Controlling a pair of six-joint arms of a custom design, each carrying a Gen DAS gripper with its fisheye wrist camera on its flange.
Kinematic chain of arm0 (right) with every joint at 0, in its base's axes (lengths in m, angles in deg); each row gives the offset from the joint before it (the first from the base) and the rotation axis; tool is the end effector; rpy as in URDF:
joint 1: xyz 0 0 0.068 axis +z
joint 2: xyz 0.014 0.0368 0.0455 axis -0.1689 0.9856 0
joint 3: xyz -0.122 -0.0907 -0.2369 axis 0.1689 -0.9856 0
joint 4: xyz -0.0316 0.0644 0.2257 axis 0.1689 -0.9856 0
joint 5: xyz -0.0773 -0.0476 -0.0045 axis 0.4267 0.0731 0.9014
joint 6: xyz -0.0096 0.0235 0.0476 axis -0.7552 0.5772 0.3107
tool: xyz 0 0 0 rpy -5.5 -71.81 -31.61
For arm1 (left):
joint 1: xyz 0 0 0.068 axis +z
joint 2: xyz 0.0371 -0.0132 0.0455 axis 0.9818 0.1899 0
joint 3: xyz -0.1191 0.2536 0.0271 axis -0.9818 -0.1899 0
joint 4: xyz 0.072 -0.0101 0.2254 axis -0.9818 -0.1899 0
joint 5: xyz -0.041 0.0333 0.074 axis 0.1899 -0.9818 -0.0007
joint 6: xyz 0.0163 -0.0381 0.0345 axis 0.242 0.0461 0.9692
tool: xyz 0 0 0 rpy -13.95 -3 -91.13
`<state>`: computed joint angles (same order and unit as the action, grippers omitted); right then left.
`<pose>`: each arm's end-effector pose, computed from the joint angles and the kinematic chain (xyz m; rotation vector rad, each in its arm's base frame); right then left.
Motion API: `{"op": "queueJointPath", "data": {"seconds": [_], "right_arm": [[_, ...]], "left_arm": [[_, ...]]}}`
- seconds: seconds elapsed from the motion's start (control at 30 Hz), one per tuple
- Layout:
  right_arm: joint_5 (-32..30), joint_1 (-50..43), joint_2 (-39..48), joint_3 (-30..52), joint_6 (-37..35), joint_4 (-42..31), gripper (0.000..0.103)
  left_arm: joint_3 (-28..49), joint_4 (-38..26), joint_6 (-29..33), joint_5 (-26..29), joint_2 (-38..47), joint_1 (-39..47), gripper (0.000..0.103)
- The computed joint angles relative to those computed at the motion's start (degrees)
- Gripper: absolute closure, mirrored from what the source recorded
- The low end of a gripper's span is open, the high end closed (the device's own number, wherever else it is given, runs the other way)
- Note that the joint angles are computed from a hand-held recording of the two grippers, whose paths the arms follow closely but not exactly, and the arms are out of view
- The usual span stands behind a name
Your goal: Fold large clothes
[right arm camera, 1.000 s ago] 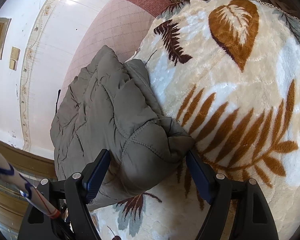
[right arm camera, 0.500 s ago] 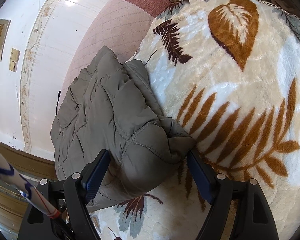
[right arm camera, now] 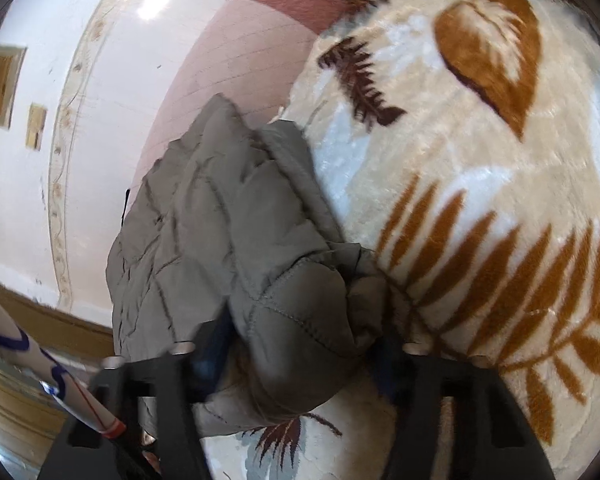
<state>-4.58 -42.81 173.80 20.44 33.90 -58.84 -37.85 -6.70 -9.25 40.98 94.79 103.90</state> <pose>0.2663 -0.1415 0.0885 0.7113 2.2272 0.9476 0.2685 0.1066 0.1316 -0.7453 2.2604 -0.5387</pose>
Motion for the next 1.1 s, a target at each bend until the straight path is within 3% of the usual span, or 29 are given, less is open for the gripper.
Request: {"op": "queueJointPath", "data": {"seconds": [0.13,0.37,0.57,0.73,0.83,0.97,1.0,1.1], "right_arm": [[7.15,3.39,-6.5,-3.22,-3.03,1.53,0.064],[9.07,4.16,-14.53,-6.47,-6.31,0.91,0.072],[7.38,1.53,-21.61,-8.1,-10.1,-5.1,0.073],[2.02,-5.12,-31.73,-10.27,-17.87,-18.03,0.073],[-3.05,-13.45,-35.94,-11.29,-30.14,-30.82,0.073],[-6.02,-27.91,-33.91,-10.48,-56.2,-51.93,0.073],[-5.56,-29.77,-32.68,-10.4,-59.65,-53.93,0.072],[-2.14,-31.56,-25.69,-9.04,-60.68,-54.52,0.061]], "left_arm": [[-1.47,-0.64,1.49,-4.14,-4.34,-1.92,0.055],[-3.93,-3.35,5.53,-9.71,-12.64,-4.72,0.061],[-7.83,-11.9,9.74,-7.01,-25.24,-1.65,0.063],[-11.65,-23.95,14.66,-1.68,-40.01,5.91,0.063],[-13.69,-35.58,23.26,5.46,-48.42,16.71,0.063],[-14.07,-51.73,42.28,14.13,-52.74,33.81,0.06],[-14.05,-54.41,47.19,15.37,-51.05,37.83,0.056],[-13.25,-55.83,51.96,16.24,-43.85,43.59,0.047]]}}
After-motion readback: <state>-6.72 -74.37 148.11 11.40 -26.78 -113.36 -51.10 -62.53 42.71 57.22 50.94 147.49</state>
